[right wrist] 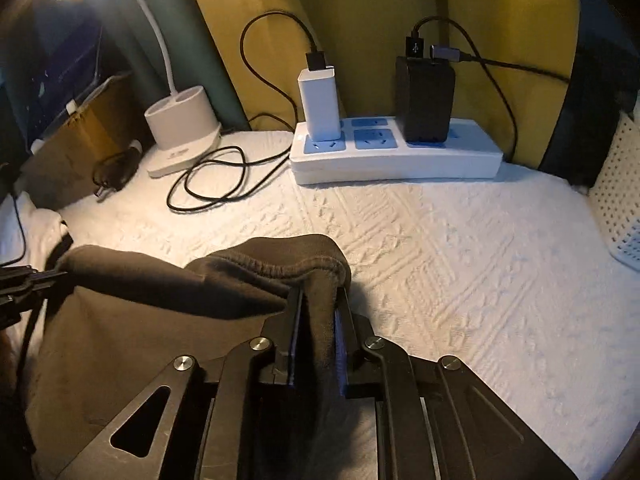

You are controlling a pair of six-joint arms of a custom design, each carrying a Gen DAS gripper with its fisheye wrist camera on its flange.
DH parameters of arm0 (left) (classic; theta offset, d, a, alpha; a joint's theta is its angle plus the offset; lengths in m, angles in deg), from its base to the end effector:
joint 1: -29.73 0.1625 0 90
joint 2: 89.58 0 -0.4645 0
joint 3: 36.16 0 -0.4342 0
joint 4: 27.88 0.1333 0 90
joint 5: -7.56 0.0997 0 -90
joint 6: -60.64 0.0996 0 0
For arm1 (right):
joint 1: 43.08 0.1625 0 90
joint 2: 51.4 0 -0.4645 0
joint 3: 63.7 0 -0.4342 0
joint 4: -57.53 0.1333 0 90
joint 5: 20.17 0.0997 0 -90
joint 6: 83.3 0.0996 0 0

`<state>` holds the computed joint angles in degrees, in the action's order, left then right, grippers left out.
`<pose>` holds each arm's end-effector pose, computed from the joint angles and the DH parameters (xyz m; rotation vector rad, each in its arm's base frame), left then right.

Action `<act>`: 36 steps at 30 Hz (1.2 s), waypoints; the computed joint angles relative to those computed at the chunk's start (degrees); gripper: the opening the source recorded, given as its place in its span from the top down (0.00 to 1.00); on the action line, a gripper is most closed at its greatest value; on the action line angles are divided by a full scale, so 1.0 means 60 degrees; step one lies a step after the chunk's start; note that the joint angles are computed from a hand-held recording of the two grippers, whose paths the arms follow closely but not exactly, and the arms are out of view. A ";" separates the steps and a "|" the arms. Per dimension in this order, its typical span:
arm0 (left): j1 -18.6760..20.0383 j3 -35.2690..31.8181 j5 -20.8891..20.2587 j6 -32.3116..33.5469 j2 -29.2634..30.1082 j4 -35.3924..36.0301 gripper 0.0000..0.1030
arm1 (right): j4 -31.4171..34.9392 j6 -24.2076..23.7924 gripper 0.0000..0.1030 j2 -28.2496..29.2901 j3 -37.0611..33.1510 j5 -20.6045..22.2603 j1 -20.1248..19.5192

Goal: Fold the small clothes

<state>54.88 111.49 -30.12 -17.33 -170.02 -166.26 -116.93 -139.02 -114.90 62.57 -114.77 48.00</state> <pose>-0.1996 -0.3280 0.1304 -0.0792 2.3834 -0.9809 0.1354 -0.5328 0.1367 1.3435 -2.5311 0.4349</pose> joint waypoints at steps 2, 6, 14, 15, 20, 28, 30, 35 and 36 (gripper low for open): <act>-0.0144 -0.0081 0.0019 -0.0787 -0.0289 0.0924 0.93 | -0.0676 0.0024 0.56 0.0118 0.0081 -0.0501 0.0089; -0.0749 -0.0328 -0.0068 -0.1977 -0.0678 0.2861 0.93 | -0.0903 0.0029 0.44 -0.0239 0.0297 -0.0354 -0.0125; -0.2003 -0.0170 -0.0773 -0.2233 -0.0317 0.2271 0.93 | -0.0783 -0.0452 0.44 -0.1552 0.1174 0.0109 -0.0580; -0.2138 -0.0133 -0.0895 -0.2271 -0.0186 0.2068 0.93 | -0.0729 -0.0503 0.44 -0.1718 0.1302 0.0163 -0.0651; -0.2756 0.0052 -0.1493 -0.2583 0.0418 0.1199 0.93 | -0.0636 -0.0797 0.44 -0.2499 0.1982 0.0364 -0.0981; -0.3643 0.0384 -0.1967 -0.3021 0.1088 0.0012 0.46 | -0.0356 -0.1311 0.44 -0.3768 0.2912 0.0786 -0.1594; -0.3755 0.0485 -0.1982 -0.3098 0.1203 -0.0268 0.45 | -0.0194 -0.1480 0.44 -0.4160 0.3123 0.0935 -0.1786; -0.3726 0.0410 -0.2291 -0.2909 0.1838 -0.0612 0.46 | 0.0348 -0.1874 0.44 -0.5120 0.3598 0.1299 -0.2304; -0.3789 0.0363 -0.2289 -0.2887 0.1949 -0.0525 0.48 | 0.0471 -0.1949 0.44 -0.5258 0.3654 0.1355 -0.2393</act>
<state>32.15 113.67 -43.85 -34.66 -158.32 -169.41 -114.10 -150.72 -146.44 84.49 -106.64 33.64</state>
